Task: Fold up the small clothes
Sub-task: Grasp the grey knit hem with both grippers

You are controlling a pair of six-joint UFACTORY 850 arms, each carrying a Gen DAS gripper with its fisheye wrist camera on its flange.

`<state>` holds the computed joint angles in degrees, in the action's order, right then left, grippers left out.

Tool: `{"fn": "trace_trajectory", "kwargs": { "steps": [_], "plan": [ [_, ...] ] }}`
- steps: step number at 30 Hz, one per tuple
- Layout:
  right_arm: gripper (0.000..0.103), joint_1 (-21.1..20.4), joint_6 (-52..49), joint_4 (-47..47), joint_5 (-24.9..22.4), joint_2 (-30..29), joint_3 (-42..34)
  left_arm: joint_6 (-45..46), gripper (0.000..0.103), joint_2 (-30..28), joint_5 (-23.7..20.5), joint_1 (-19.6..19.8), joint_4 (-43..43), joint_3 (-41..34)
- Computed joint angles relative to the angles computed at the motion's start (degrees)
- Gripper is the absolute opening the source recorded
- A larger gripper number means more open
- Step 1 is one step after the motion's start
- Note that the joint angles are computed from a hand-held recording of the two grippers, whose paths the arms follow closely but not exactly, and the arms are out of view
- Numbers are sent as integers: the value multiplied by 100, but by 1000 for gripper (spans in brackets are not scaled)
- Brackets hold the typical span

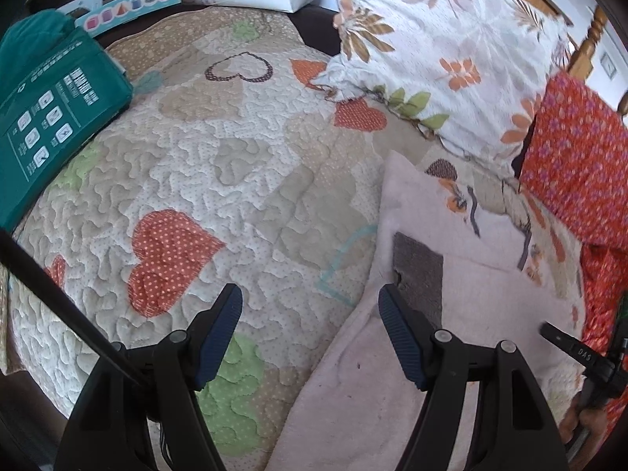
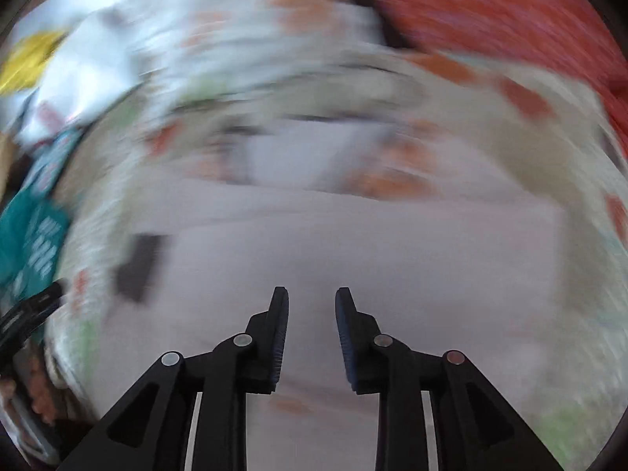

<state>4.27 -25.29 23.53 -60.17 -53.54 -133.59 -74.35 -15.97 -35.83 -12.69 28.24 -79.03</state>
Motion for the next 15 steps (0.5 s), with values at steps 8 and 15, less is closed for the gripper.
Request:
{"fn": "trace_trajectory", "kwargs": {
  "steps": [8,15],
  "plan": [
    [37,-1036,-235,752,886,1236,1935,643,71,-231,-319,-99,-314,-77],
    [38,-1592,-691,1880,340,1682,3277,1460,71,2,408,-94,-1341,543]
  ]
}}
